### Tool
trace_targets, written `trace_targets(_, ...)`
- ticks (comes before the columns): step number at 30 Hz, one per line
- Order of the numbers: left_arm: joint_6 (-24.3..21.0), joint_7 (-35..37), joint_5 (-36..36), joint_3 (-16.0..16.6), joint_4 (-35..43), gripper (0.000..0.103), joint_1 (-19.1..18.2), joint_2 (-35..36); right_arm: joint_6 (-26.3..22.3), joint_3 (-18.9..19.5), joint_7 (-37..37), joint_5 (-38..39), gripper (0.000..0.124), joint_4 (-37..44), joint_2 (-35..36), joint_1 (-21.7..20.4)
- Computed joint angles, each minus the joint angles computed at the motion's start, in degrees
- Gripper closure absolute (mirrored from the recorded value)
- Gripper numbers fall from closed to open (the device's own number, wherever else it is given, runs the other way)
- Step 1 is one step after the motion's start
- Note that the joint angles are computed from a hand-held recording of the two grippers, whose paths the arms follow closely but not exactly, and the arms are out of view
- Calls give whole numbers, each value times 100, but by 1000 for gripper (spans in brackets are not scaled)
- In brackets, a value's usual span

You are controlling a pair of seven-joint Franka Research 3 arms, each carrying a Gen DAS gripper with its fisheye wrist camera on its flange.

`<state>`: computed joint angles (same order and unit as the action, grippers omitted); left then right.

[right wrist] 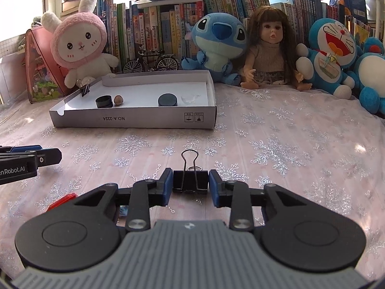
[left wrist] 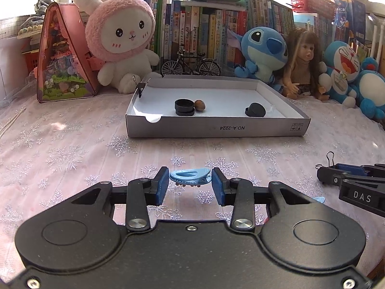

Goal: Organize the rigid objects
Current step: 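Carry the binder clip and blue clip over the white tray with both tools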

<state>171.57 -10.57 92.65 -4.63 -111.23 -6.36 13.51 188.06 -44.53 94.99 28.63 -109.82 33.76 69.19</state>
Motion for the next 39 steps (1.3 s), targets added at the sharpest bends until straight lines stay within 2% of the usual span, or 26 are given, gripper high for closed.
trace_targets(17,121,476,-636,254,672,66,-71,358,86,289,-91,45,87,559,102,-550)
trace_targets(22,178,558,-825,346,872,66,-85,455,99,632,-130,15,87,802,86,-941)
trace_targets(31,345,1917,-2386,494,1218,66,-100,776,-285,1392,48,-468,87,1464,107,-1847)
trace_targets(33,338,2502,-2959,365,1335,66,21,893,-522,1579,126,-636,87,1729,159,-2099)
trace_targets(34,322,2962,-3378,181,1418,66,176,982,-642,1681,162,-707,87,1858,180,-2226)
trace_targets(36,209,3533,-3934,-18,1583,66,325,1124,-936,2023,183,-817,87,2191,230,-2599)
trace_targets(39,-51,4383,-4710,-331,1959,66,533,1414,-1353,2212,382,-972,87,2701,410,-2892)
